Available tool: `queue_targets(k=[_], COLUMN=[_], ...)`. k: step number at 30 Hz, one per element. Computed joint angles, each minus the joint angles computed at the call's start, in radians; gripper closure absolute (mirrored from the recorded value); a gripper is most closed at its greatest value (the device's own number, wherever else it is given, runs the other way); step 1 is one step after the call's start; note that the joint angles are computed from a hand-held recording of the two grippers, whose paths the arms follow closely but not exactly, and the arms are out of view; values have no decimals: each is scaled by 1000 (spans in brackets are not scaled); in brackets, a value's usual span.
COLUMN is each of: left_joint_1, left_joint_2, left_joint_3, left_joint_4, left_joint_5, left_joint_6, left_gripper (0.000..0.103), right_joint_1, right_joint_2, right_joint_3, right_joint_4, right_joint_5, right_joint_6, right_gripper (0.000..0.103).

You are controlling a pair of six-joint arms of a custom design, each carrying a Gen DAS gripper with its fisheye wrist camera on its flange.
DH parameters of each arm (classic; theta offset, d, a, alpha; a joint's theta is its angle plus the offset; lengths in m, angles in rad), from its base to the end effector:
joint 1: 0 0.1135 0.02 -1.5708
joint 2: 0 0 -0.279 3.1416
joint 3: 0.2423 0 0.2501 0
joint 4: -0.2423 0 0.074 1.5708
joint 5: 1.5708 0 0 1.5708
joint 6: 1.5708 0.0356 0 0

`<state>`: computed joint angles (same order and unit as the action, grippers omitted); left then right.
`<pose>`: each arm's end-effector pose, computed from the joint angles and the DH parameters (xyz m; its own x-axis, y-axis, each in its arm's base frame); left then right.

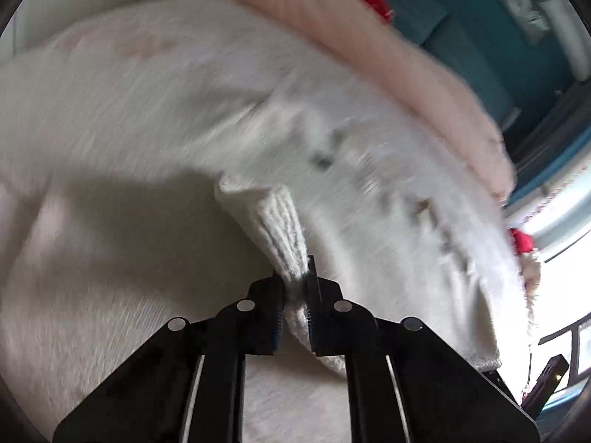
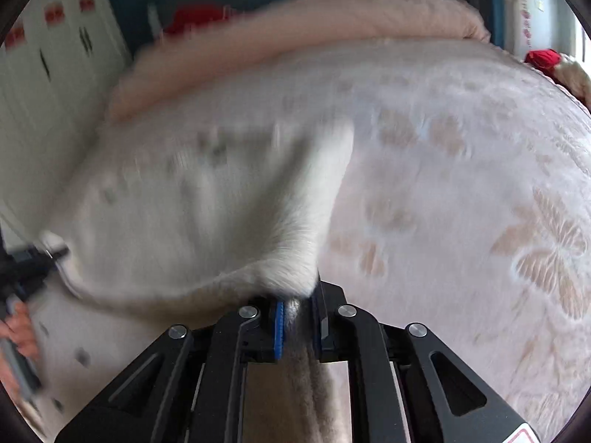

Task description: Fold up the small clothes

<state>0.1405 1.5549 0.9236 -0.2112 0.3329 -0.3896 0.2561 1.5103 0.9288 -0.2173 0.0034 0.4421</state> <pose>0.3171 0.0331 0.2173 -0.7151 -0.4637 -0.5231 -0.2039 0.8541 -0.4784 0.3052 0.0798 0.2302 -0.7339 0.2501 -0.6315 0.0697 0.9526 0.2962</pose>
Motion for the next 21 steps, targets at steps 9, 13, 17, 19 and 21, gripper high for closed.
queue_targets(k=[9,13,17,19,21], left_joint_1=[-47,4,122,239,397], left_joint_2=[124,66,-134,-278,-395], left_joint_3=[23,-33,-118,-175,-223], left_joint_4=[42,29,-107,-233,-381], left_joint_5=[-75,5,87,135,177], left_joint_6=[46,53,134,248,376], left_gripper=[91,86,44,31,26], right_joint_1=[-112,-138,-125,-91,-36], right_joint_2=[61,41,-224,-412,-603], right_joint_3=[-52,-61,-163,-241,-316], right_joint_4=[53,10,-120,-236,-383], right_joint_5=[-117,-182,-182,-174,-172], right_joint_6=[41,45,51,58,85], right_gripper=[93,81,55,45,45])
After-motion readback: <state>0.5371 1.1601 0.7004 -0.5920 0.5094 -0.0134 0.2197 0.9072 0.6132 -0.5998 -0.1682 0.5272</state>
